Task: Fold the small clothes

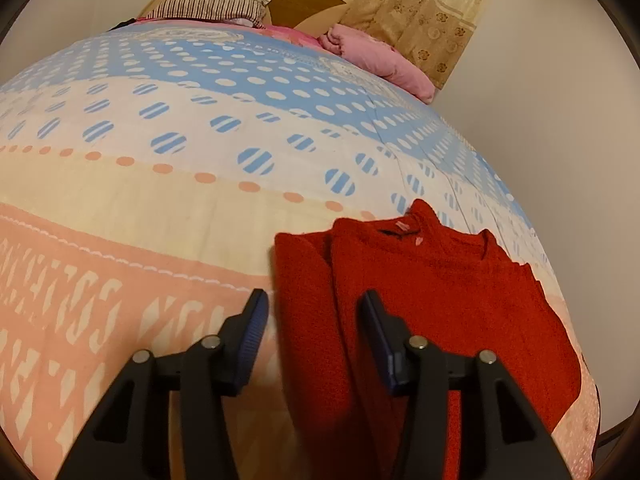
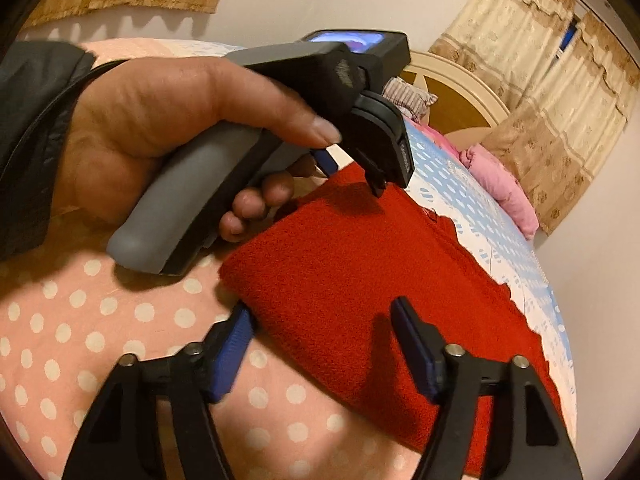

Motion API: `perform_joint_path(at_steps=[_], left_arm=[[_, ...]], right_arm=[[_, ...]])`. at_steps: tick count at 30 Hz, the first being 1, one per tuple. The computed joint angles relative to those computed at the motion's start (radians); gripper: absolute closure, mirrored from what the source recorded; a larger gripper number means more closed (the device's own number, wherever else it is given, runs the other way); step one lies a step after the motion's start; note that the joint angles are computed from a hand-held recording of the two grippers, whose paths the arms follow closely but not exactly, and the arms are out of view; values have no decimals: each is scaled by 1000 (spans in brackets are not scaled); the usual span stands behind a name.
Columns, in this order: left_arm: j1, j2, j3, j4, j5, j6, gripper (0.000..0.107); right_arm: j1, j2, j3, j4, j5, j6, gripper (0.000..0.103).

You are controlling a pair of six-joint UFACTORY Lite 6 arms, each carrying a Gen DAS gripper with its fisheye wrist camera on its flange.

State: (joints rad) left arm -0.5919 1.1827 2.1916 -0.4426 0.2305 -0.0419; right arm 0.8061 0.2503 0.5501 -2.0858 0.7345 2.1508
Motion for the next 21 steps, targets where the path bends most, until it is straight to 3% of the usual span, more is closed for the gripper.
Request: perform_joint_path(at_steps=[6,8,10,11,13,18,21], left_arm=[[-8,82,157,114,91,-86,54],[-5,91,171,101,99,-63,54],[1,80,148,41,84,-2,69],[8,84,149,-42,89,78,82],[15,79,135,-115,86,145,85],[15,54,96,-190,68,214,93],[20,43,84,-219,73,233,94]], right_arm=[[26,24,16,26,20,-28,50],[4,12,14,0,-18,-14,65],[-14,12,20,-9,-39,-9,74],[-17,10,19,-15,-45,-5,75],[-16,14,20,-16,-42,-8,84],[18,29,19,6,-2,-20,90],[-24,-11,-5,-59,-42,35,92]])
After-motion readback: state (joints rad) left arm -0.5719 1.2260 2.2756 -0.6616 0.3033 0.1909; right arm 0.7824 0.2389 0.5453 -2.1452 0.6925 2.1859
